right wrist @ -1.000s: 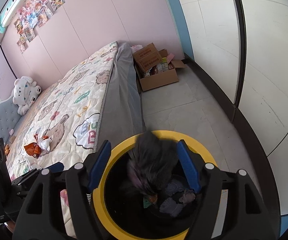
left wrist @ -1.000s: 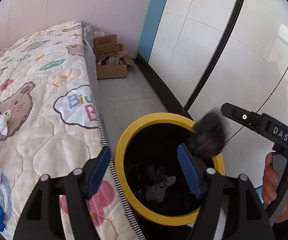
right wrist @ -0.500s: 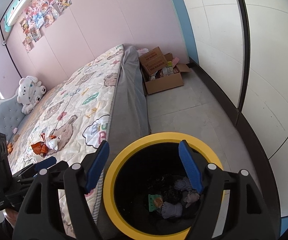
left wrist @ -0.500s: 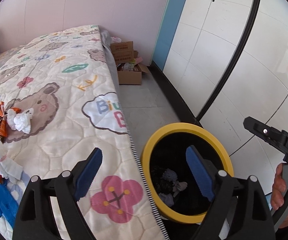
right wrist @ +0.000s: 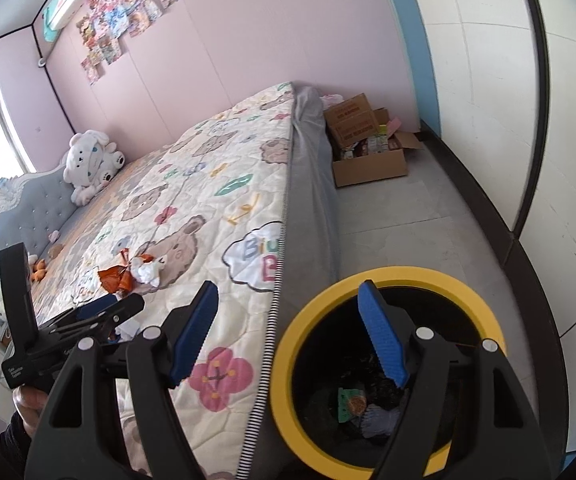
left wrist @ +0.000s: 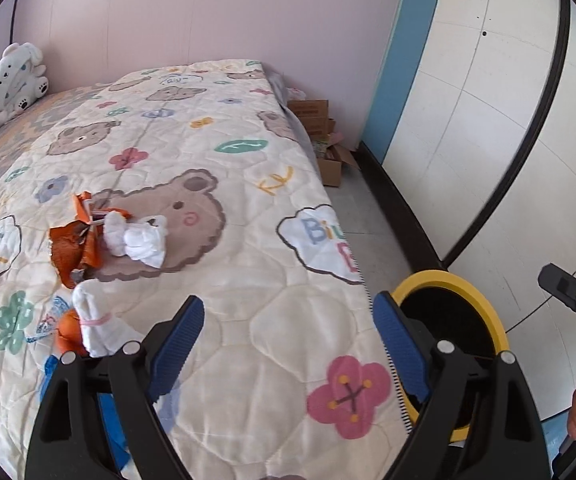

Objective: Collect trash
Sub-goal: 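Move both open tools back over the items on the bed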

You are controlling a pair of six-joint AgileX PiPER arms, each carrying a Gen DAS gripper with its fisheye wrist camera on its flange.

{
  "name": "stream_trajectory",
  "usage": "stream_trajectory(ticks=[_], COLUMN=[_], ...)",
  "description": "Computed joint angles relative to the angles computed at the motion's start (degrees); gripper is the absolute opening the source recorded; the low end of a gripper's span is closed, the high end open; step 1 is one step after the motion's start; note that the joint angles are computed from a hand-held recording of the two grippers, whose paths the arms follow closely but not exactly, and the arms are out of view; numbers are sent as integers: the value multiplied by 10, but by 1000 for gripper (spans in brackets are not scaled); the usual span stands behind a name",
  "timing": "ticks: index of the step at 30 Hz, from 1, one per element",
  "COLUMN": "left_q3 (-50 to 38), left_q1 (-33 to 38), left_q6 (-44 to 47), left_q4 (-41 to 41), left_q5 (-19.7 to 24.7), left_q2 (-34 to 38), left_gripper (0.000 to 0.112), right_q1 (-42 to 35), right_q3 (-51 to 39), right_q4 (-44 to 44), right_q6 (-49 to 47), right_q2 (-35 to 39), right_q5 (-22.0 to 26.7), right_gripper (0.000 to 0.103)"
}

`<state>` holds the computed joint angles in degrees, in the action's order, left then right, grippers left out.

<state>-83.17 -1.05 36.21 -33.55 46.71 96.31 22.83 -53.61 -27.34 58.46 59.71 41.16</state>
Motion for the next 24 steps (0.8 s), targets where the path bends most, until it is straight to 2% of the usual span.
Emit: stream_trajectory(ticks=[10, 14, 24], left_q3=[-99, -157, -306], left_q1=[84, 107, 136], left_q6=[-32, -62, -100], left_q4=[45, 73, 114], left_q5=[5, 17, 55], left_q2=[73, 116, 225], left_gripper=[83, 83, 83], right_q1=[72, 88, 117], right_q3=[-82, -119, -239], right_q4=[-10, 16, 95], right_q6=[18, -8, -108], right_q2=[118, 174, 325], right_q5=[-37, -59, -78], right_gripper=[73, 73, 73])
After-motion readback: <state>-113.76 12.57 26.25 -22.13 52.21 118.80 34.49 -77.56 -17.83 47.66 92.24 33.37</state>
